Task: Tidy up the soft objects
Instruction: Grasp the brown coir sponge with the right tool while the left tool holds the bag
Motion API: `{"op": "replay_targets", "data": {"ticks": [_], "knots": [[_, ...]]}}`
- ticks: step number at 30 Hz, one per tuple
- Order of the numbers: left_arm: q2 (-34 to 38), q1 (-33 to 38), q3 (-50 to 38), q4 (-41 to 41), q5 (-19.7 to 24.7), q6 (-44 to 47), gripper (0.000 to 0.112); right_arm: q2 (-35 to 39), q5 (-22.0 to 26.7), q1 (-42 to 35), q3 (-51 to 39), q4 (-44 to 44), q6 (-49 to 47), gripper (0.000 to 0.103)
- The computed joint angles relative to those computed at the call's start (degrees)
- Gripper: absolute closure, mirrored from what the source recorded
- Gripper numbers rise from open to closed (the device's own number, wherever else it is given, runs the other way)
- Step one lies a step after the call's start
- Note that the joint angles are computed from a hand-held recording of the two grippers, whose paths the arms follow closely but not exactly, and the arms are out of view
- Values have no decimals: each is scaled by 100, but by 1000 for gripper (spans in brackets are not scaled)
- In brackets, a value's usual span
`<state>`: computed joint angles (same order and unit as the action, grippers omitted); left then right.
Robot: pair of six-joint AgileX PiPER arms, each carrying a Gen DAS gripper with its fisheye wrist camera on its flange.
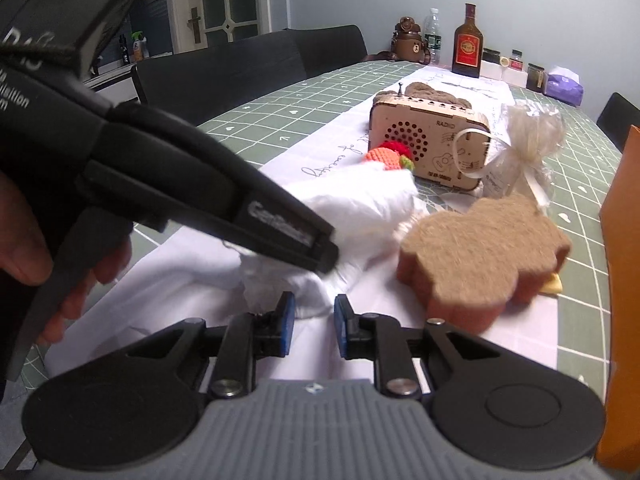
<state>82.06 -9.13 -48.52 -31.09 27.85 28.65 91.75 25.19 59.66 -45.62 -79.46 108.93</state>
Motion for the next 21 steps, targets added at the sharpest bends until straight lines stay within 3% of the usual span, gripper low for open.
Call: {"op": "replay_targets", "data": {"ticks": [3,10,14,21], "knots": [[-183,77,149,5,-189,-58,84,-175,505,266,74,202,-50,74],[-207,315,286,-479,-274,229,84,49,2757,963,-73,383,817,34],[-221,353,402,-772,-324,528,84,202,2357,570,-181,573,598,30],[-231,419,496,-1094,-352,844,83,556,2302,254,-375,688,318,31]]}}
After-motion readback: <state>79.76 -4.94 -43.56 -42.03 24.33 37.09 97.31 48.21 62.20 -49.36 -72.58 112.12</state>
